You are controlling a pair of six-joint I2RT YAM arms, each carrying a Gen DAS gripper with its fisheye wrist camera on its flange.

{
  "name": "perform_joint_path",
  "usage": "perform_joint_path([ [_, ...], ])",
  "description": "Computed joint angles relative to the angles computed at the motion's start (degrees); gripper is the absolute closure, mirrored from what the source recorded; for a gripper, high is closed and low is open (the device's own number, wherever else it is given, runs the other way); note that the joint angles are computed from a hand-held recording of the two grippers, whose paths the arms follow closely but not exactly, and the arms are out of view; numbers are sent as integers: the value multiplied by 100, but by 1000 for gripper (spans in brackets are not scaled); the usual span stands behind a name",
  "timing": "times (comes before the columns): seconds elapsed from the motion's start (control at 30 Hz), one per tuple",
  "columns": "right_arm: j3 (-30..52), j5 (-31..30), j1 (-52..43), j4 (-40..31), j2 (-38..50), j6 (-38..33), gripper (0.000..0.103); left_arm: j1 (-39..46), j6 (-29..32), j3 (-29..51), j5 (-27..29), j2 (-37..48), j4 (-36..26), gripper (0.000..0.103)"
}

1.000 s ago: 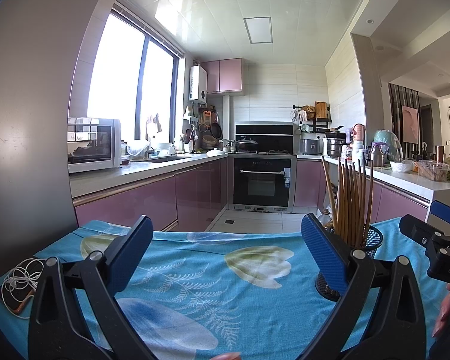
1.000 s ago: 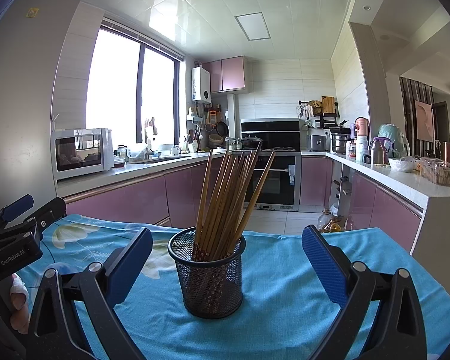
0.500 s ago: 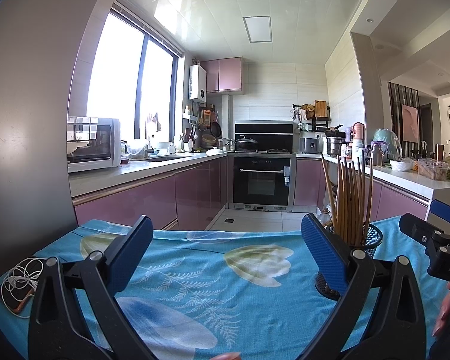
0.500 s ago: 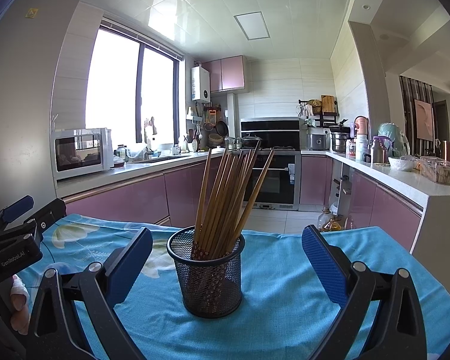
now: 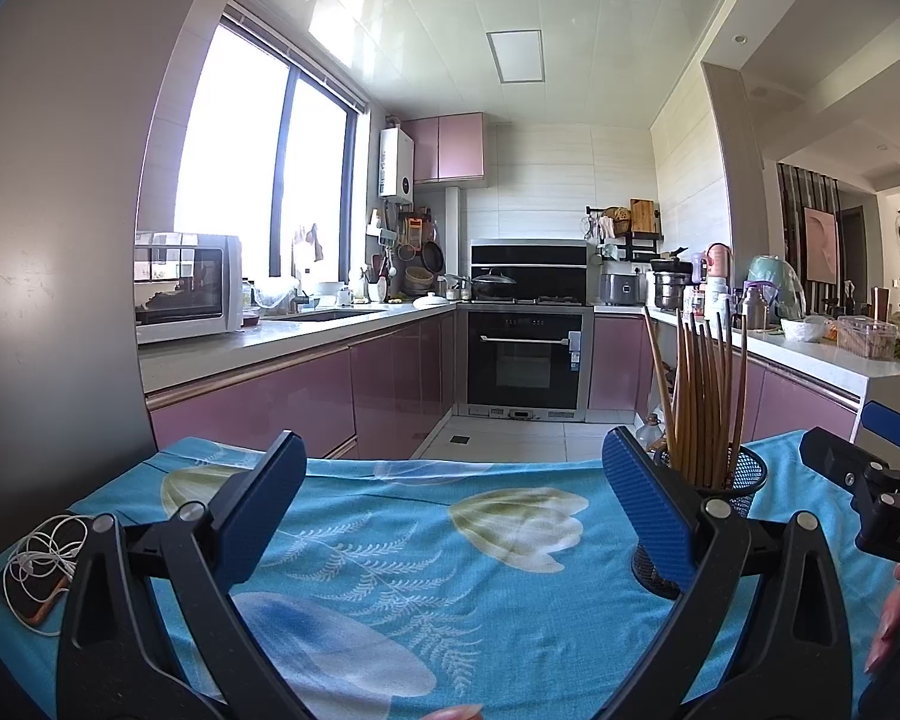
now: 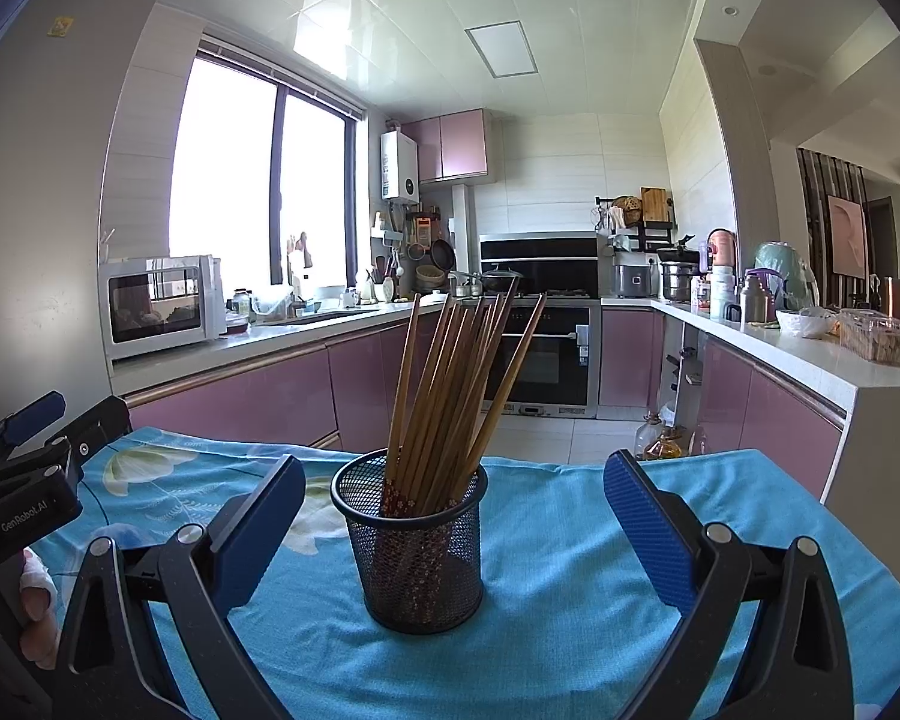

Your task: Organize utensils

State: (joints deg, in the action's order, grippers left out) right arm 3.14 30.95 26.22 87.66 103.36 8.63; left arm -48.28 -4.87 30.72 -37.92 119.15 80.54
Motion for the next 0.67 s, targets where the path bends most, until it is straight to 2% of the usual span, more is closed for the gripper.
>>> perform_joint_path([
  [0.33, 1, -62, -28, -132, -102, 9, 7, 9, 34, -57, -30, -23, 49, 6],
  [0.47, 19, -255, -205, -471, -328, -2, 7, 42, -26, -2, 17, -145, -249, 6],
  [0.57, 149, -611, -802, -1583, -751, 128, 7, 210, -315, 58, 174, -362, -936, 6],
  [0.67, 661, -1267, -1945, -3432, -978, 220, 7, 469, -566, 225, 488, -543, -1747, 6],
])
